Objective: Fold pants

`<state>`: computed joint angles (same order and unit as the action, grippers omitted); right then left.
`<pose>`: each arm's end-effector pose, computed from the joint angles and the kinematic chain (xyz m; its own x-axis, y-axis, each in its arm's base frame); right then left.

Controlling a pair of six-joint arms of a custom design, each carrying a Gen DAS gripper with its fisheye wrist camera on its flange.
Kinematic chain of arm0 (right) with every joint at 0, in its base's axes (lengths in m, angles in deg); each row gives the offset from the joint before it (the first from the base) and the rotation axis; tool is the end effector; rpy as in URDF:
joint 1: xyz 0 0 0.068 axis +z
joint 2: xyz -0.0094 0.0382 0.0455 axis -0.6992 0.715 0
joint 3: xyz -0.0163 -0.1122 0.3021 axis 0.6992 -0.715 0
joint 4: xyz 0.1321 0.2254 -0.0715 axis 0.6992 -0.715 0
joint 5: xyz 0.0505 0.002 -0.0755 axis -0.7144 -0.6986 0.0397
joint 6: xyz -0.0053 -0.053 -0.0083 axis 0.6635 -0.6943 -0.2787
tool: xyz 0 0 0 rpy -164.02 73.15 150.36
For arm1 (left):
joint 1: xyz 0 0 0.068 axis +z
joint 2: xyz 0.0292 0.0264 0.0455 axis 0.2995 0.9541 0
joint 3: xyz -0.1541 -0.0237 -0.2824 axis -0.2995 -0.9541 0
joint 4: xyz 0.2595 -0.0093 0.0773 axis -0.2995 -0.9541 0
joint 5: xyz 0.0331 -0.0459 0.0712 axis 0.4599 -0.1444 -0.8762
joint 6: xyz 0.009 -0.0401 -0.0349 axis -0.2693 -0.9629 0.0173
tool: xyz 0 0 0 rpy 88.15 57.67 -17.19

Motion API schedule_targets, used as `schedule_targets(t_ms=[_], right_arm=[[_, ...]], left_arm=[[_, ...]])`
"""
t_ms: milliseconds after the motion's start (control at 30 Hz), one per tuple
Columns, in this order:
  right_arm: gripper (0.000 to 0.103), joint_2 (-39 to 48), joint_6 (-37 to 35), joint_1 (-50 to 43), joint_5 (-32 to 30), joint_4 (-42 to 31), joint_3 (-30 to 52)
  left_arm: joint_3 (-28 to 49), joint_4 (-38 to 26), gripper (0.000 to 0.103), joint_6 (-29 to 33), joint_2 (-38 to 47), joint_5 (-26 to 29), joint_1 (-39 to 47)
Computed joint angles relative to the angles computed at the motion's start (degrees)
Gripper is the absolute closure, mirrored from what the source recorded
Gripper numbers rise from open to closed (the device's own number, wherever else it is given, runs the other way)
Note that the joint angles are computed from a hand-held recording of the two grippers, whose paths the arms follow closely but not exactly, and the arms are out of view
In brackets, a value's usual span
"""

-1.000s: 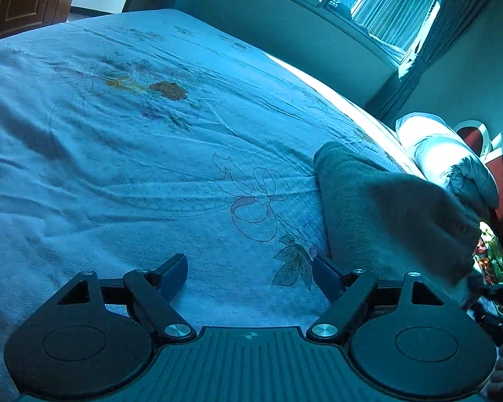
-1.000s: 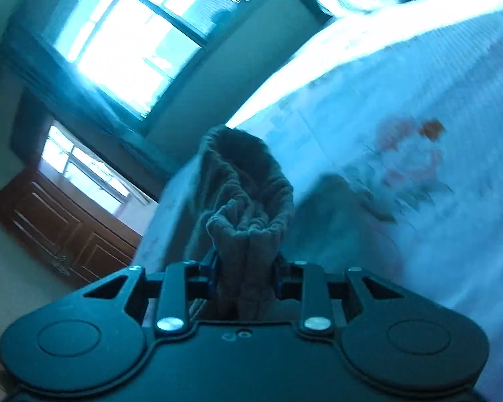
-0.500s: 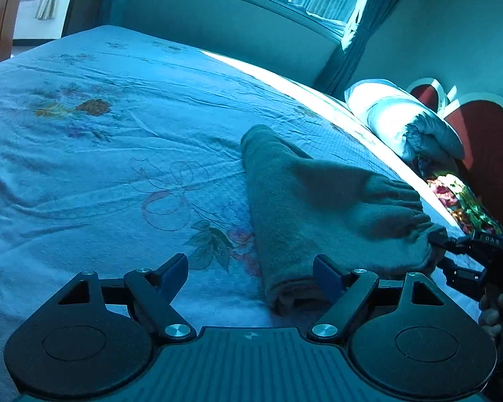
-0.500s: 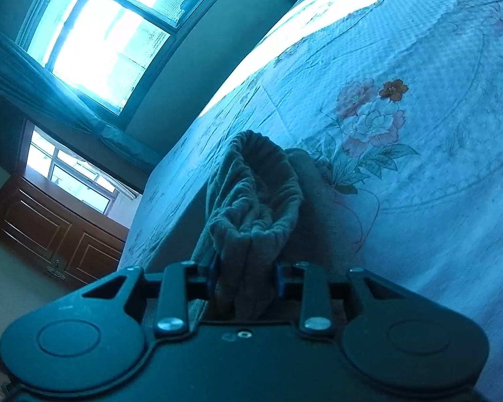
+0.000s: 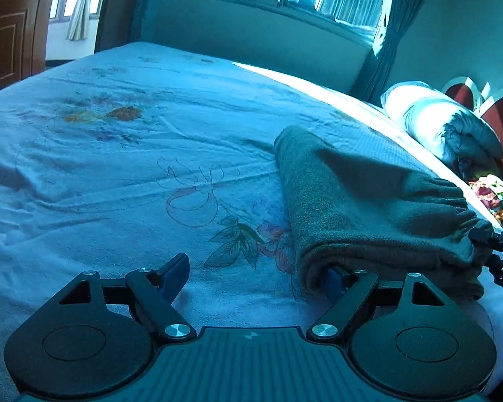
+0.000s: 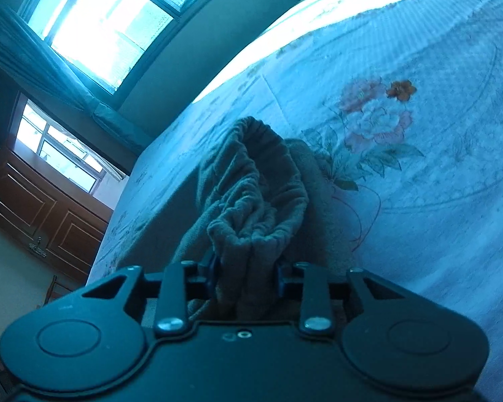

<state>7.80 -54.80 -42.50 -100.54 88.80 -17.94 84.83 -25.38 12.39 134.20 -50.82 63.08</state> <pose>0.2593 0.0244 0.1995 -0.6383 0.4634 -0.6147 -0.0900 0.7481 0.6574 0.1607 0.1338 0.1975 -0.5589 -0.2592 -0.7877 -0.1285 0.9655 -0.2265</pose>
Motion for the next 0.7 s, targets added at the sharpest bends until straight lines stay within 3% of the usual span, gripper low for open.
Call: schedule_targets(t_ms=[67,133,267,300,467,567,700], right_arm=[[0.082,1.81,-2.79,1.23,2.50,-2.39,0.82],[0.080,6.43,-0.28,-1.21,-1.05,-0.27,0.54],[0.072,1.39,0.02,-5.70,-4.47,-3.20,-0.30],[0.072,-0.98,-0.85,-6.49,-4.68,-3.13,-0.95],[0.072,-10.85,-6.28,-3.25,6.11,-5.77,0.89],[0.072,-8.94,-10.38,-3.38,0.98,-8.07,5.18],[0.072,-5.66,-17.30,-0.09,1.96,-10.64,8.83]], left_arm=[[0.47,-0.88,0.022,-0.88,3.40,-2.23,-0.77],[0.36,0.28,0.020,0.39,5.78,-1.89,-0.74],[4.44,-9.12,0.020,7.54,4.64,2.85,3.52],[5.25,-11.13,0.020,9.26,3.89,3.56,4.67],[8.75,-15.17,0.020,10.30,-1.61,3.41,1.90],[11.35,-18.87,0.020,11.97,-3.08,4.21,1.78],[14.99,-23.04,0.020,13.54,-2.11,8.33,5.78]])
